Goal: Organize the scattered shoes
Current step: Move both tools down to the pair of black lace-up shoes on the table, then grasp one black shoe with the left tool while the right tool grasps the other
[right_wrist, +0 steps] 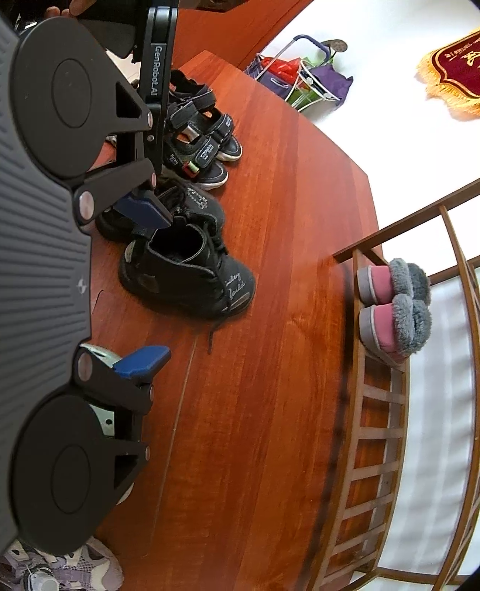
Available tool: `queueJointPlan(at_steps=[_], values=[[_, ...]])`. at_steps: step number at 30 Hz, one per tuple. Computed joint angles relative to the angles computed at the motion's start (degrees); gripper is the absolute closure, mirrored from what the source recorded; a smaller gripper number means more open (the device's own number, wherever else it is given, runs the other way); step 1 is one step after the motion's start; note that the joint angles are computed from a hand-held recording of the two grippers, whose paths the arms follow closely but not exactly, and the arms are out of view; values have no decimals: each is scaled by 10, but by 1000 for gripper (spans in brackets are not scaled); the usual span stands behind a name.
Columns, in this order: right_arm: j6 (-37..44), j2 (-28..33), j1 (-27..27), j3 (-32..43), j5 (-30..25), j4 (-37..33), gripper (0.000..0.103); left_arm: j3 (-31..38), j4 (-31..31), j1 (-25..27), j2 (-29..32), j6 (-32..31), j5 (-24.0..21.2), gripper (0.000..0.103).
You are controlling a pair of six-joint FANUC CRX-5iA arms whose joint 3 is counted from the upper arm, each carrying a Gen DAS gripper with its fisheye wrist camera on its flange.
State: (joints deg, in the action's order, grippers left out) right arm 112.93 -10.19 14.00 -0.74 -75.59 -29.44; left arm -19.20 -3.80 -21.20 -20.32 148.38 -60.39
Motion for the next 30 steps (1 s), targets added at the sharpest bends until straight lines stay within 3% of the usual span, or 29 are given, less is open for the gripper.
queueJointPlan(at_steps=[8,17,21,30], values=[[12,-3,2,-13,10,12,27,11,-25,-9,13,28,-11,27],[6,12,35,-18,31,18,27,2,-11,2,12,9,-17,29],[-1,23,61,-18,51,33,27,-4,-2,9,16,-9,-22,36],[-19,58,115,-18,74,77,42,-14,1,23,25,-19,-14,40]])
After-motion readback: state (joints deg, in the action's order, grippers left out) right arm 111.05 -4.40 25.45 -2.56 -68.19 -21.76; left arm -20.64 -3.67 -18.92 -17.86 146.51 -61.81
